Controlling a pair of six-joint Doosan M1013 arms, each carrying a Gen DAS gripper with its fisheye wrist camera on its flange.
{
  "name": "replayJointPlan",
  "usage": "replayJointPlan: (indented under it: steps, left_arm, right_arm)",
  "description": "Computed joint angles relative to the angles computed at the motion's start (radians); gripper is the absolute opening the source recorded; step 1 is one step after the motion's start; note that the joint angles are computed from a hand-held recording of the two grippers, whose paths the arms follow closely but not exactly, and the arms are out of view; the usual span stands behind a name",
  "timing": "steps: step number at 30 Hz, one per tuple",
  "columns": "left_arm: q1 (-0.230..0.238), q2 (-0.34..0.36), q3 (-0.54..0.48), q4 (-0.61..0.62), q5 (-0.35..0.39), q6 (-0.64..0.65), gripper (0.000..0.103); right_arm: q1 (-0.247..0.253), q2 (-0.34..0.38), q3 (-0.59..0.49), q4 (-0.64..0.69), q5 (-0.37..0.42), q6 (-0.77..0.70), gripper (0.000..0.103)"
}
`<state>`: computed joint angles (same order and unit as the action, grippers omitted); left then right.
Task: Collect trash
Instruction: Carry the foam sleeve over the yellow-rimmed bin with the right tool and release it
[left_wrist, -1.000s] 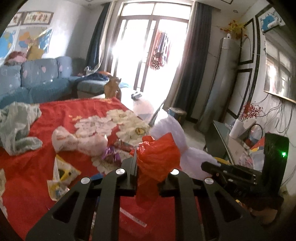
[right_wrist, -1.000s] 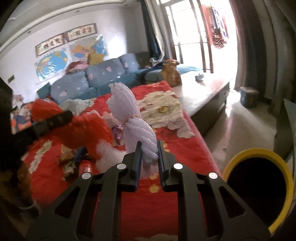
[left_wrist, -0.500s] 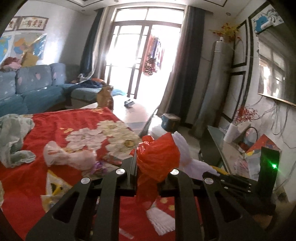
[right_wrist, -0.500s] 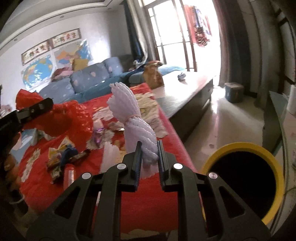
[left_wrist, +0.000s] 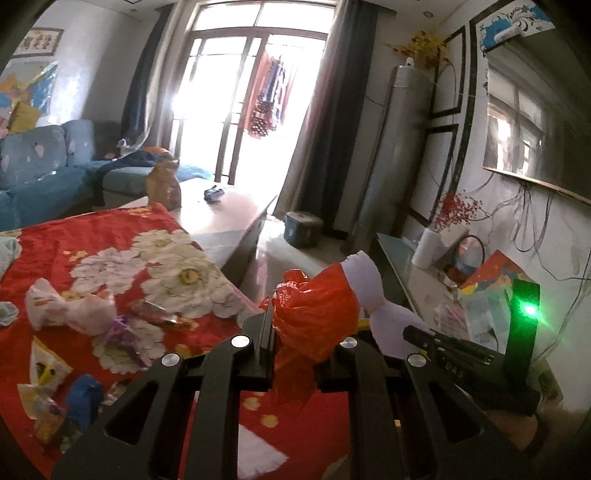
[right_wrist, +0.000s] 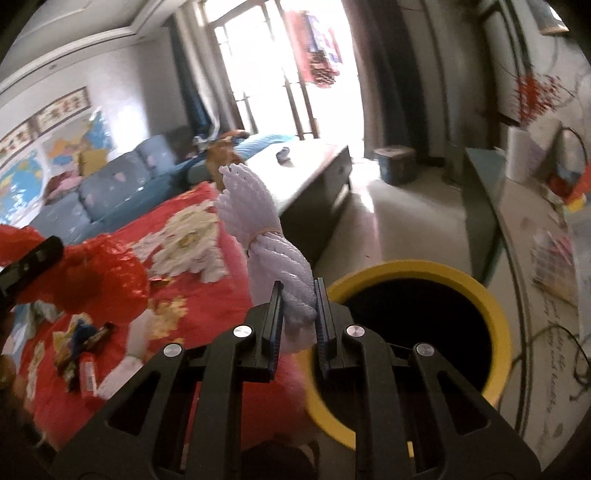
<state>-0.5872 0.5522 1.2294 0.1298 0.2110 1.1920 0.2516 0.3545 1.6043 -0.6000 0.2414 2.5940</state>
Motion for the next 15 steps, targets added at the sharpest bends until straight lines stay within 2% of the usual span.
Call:
replayJointPlan:
  steps: [7,15]
  left_arm:
    - [-0.017,0.037,-0.056,-0.163,0.038,0.177,0.014]
    - [-0.040,0.093,-0.127,-0.336,0.095,0.379,0.014]
  right_arm:
    - [-0.021,-0.015,0.034,-0.090,0.057,0.187,0.011]
    - [-0.049,-0.024,0.066,-0.089,0.097,0.262,0.011]
